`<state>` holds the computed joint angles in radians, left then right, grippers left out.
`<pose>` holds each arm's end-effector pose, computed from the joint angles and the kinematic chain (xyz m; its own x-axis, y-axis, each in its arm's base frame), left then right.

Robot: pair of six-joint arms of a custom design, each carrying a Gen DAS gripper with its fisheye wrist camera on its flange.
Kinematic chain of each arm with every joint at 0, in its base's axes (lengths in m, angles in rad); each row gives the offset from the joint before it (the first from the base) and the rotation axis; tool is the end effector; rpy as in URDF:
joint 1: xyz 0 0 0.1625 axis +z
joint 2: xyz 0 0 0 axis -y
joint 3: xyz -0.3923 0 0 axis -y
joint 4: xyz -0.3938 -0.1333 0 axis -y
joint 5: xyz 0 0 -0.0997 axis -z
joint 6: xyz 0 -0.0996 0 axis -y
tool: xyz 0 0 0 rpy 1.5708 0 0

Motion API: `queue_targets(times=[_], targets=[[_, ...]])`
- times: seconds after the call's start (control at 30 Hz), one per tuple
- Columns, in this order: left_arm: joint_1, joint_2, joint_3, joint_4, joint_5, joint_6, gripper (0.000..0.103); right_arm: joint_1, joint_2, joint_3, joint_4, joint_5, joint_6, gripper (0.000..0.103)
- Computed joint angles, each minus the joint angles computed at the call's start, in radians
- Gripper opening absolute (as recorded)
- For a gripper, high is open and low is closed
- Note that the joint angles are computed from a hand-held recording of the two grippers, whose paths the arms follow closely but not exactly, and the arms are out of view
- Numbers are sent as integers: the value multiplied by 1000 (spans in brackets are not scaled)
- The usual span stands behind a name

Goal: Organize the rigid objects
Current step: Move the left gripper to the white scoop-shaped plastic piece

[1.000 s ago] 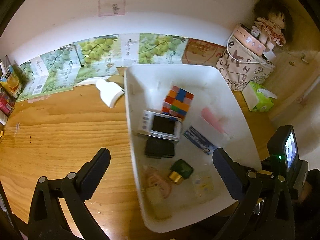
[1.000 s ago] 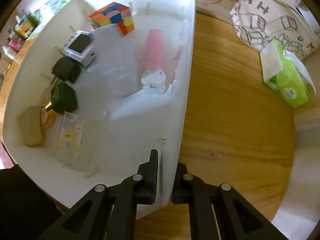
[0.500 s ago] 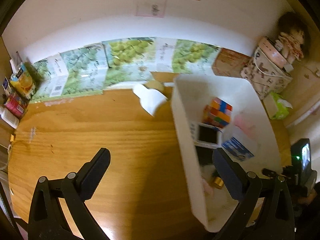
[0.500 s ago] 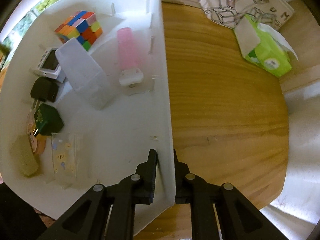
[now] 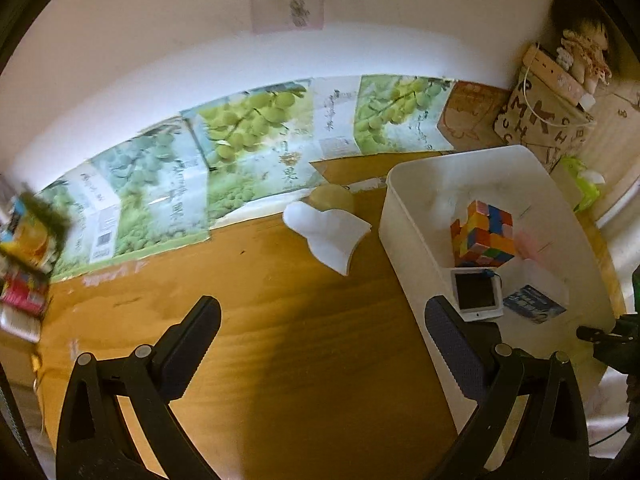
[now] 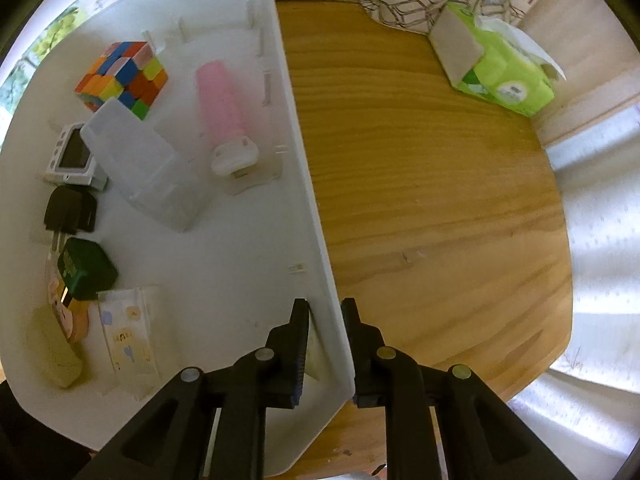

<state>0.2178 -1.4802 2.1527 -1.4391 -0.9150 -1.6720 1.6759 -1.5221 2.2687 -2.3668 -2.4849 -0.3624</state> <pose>-0.3055 -0.2663 0.1813 -0.6999 -0.2369 -0.6739 0.1878 0.8492 -0.4936 0.0972 -0.4028 0.2311 -0.5344 -0.3757 0.7572 -0.3147 0.9198 0.2343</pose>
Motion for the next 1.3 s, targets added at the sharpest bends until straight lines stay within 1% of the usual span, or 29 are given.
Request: queue_targets(times=[0.3,0.43,0.63,0.8,0.9,0.93,1.03,1.1,1.2,1.3], targets=[[125,5,49,-130,43,196,102,10,12,4,29,-54,104,21],[178,22,63,-191,61,292,102,18,31,-20,85,-68,172,21],[234,36,90,-286,87,398,102,21,46,-33,145,-94,225,21],[260,28,120,-357,108,444,102,22,53,-37,168,-102,253,21],[277,32,134,-402,124,470,102,17,54,-37,166,-106,252,21],[281,33,138,-413,130,475,102,21,57,-39,172,-108,261,21],[292,34,152,-452,148,480,102,16,63,-40,161,-112,256,22],[297,36,161,-479,157,483,102,22,67,-43,177,-114,275,22],[307,40,174,-509,178,476,102,21,70,-45,181,-115,282,22],[316,26,199,-572,189,494,102,21,71,-48,188,-115,291,22]])
